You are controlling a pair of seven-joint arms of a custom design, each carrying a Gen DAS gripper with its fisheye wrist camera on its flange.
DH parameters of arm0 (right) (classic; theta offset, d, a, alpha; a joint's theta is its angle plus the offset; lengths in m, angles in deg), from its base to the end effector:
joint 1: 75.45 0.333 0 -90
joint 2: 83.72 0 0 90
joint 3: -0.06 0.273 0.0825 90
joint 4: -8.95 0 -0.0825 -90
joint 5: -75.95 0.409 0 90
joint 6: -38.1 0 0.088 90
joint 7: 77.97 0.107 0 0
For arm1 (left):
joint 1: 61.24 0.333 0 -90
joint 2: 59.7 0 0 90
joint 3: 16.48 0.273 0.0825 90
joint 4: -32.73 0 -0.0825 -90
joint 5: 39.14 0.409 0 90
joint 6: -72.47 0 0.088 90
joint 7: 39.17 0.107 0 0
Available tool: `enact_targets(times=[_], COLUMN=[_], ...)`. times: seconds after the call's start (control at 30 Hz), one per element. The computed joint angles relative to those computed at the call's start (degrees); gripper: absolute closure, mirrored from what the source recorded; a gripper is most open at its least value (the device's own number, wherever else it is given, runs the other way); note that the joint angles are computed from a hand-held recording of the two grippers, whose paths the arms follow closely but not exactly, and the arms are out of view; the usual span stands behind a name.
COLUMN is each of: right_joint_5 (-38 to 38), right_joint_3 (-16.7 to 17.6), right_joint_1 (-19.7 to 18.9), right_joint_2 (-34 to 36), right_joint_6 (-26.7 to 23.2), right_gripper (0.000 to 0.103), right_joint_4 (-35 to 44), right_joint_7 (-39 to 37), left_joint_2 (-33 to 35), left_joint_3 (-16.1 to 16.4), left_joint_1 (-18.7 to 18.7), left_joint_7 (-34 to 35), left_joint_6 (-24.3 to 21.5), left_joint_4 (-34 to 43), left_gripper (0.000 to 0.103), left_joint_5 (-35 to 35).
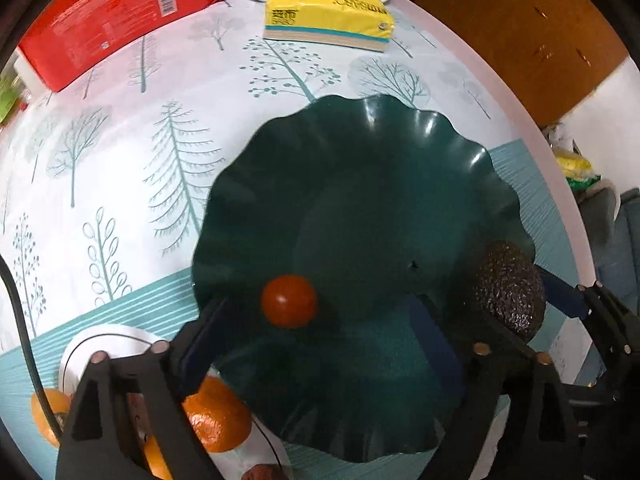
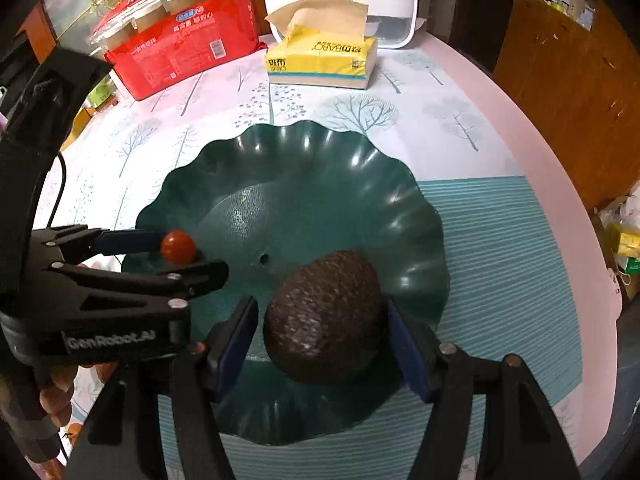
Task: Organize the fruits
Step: 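Place the avocado and cherry tomato onto the green plate with both tools, then grasp the tangerine on the table with the left tool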
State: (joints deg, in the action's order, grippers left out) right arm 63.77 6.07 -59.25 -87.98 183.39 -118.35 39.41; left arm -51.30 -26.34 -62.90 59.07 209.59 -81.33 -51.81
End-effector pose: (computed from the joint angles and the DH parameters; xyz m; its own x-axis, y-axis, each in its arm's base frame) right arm 0.5282 0.2186 0.3914 0.0628 -0.9980 -0.0024 -0.9123 -0.0564 -0.4057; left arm 0.6106 -0.1244 0.3614 -0.2156 -0.9609 0.1737 -0.9503 0.1655 -0.2636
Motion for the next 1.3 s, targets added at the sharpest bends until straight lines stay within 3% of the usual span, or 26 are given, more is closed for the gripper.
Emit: enact_targets(times=[0.13, 0.53, 0.73, 1.0, 1.13, 1.3], right_joint_5=[-0.4, -1.6, -2.2, -3.8, -4.9, 2.4], right_joint_3=[0.1, 1.8, 2.9, 6.0, 8.1, 6.6], right_joint_1=[-0.2, -0.2, 0.1, 0.1, 0.0, 4.5], right_joint_2=[-1.2, -5.0, -8.7, -14.9, -17.2, -17.2], right_joint_6=[0.2, -2.2, -3.6, 0.6, 6.0, 5.6], right_gripper=[0.036, 0.036, 0.035, 0.035, 0.035, 0.035], right_joint_4=[-0.8, -2.3, -3.4, -5.1, -6.6, -6.0], right_joint_7=[0.9, 2.3, 2.5, 3.7, 3.8, -5.3], left_joint_2=[-1.8, -11.2, -20.5, -36.5, -45.2, -55.1], left_joint_3=[0.1, 1.8, 4.2, 8.4, 9.0, 10.1], left_joint_1=[-0.1, -1.2, -2.2, -1.6, 0.3, 2.1], left_joint_7=[-0.4, -1.0, -2.5, -6.7, -10.0, -12.9], left_joint_6=[1.8, 3.3, 5.0, 5.6, 6.7, 6.3], left_joint_4=[-1.8, -8.2, -14.1, -23.7, -30.1, -38.2], left_gripper=[0.003, 0.003, 0.002, 0.001, 0.001, 0.001], left_joint_5=[0.0, -1.1, -0.1, 3.5, 7.7, 12.2])
